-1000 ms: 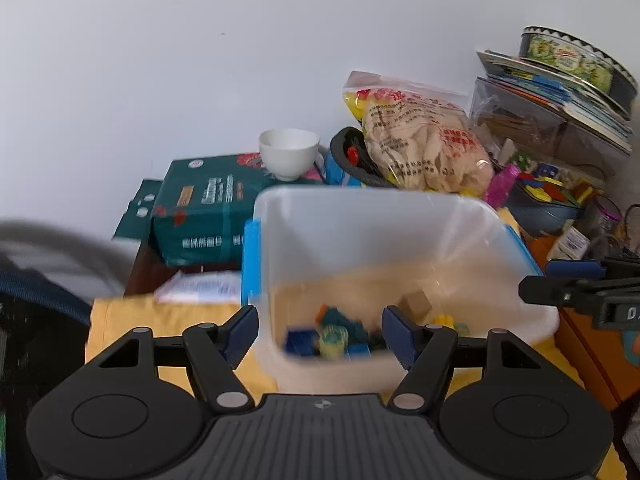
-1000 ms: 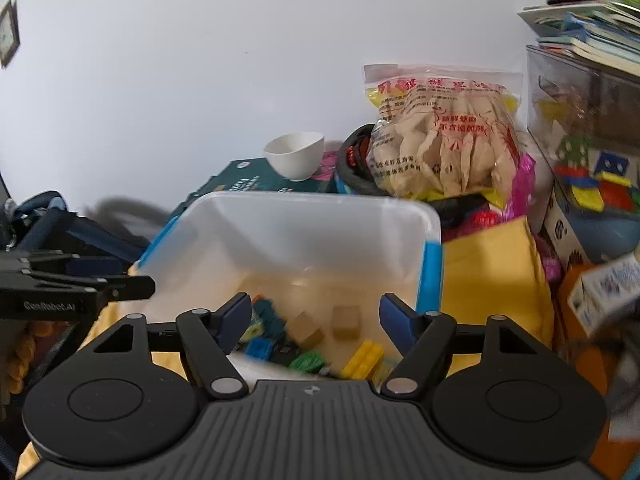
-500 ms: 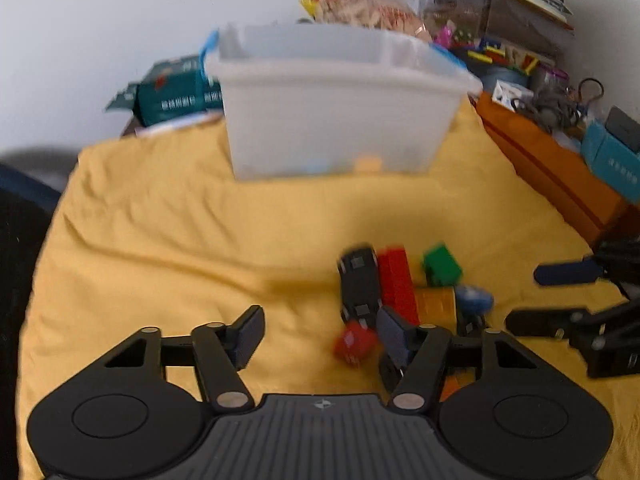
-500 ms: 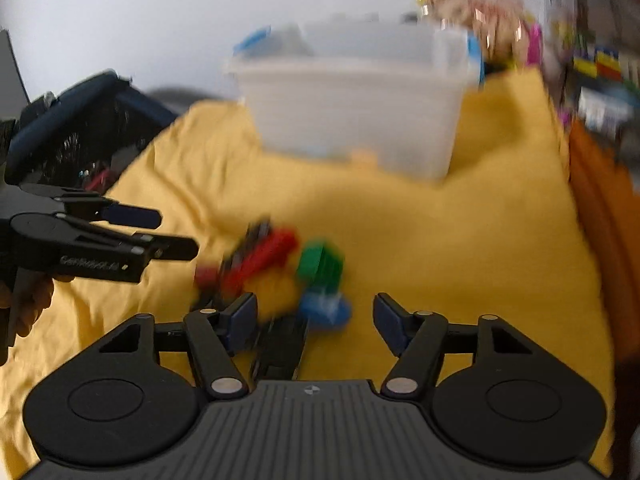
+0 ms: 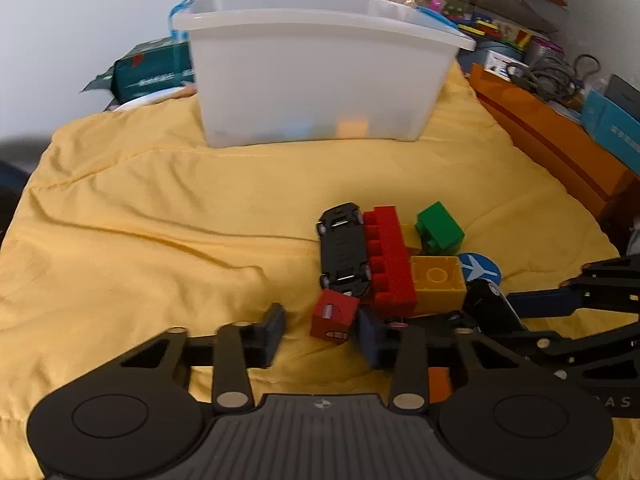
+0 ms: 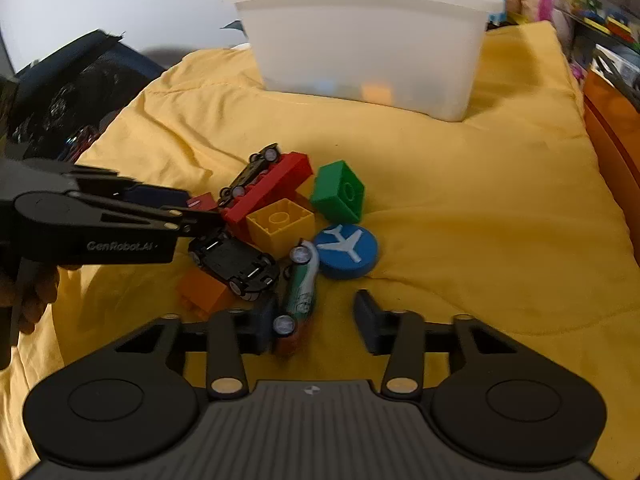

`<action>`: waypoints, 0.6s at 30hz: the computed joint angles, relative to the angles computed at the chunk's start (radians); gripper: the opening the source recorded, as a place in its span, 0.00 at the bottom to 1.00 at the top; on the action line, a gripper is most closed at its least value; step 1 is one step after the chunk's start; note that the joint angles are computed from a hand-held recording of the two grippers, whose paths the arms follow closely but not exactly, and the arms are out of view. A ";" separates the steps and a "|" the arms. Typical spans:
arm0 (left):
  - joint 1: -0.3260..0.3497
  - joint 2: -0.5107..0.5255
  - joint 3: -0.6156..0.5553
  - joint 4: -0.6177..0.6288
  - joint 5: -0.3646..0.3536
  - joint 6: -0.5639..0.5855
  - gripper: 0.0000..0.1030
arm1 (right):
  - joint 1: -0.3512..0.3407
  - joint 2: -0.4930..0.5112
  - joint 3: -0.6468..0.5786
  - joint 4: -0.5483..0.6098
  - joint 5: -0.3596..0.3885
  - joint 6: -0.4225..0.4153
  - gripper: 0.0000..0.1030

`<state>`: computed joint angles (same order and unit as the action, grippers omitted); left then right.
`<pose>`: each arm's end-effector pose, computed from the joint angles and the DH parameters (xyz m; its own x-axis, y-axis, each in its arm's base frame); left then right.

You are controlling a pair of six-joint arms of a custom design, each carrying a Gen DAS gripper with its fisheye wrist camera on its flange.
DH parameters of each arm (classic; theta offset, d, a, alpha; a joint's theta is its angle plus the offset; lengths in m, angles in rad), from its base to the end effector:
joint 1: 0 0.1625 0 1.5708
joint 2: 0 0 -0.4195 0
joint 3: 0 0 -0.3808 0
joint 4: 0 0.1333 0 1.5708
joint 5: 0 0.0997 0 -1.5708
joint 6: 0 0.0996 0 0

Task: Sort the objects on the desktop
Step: 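Grasp the small red brick with the left tool while the right tool grasps the green toy car, then carry the red brick and green car over the bin and open both tools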

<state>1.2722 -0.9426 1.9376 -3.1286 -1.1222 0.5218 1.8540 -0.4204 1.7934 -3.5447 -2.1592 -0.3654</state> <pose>-0.0037 -0.6121 0.1598 -0.6816 0.4410 -0.5839 0.6789 0.6789 -0.2797 0.2389 -0.5417 -0.0516 -0.7455 -0.2187 0.6296 -0.5320 0.7643 -0.3645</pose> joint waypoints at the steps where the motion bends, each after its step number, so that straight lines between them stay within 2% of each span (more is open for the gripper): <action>1: 0.000 -0.002 0.002 0.006 -0.010 0.014 0.23 | 0.002 0.000 -0.001 0.002 0.001 0.000 0.28; 2: -0.002 -0.003 0.007 -0.001 -0.018 0.036 0.21 | 0.003 -0.002 0.002 0.000 0.005 0.003 0.23; 5: 0.001 -0.016 0.015 0.003 -0.052 0.052 0.21 | 0.004 -0.012 0.017 -0.022 0.023 0.009 0.19; 15: -0.014 -0.072 -0.006 0.000 -0.070 0.007 0.21 | 0.004 -0.069 0.033 -0.074 0.076 0.037 0.19; 18: -0.032 -0.090 -0.041 0.012 -0.074 -0.011 0.21 | 0.017 -0.092 -0.005 -0.082 0.095 0.013 0.19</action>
<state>1.2398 -1.0323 1.8962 -3.1162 -1.1957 0.5104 1.8708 -0.5127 1.7886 -3.6264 -2.0644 -0.3528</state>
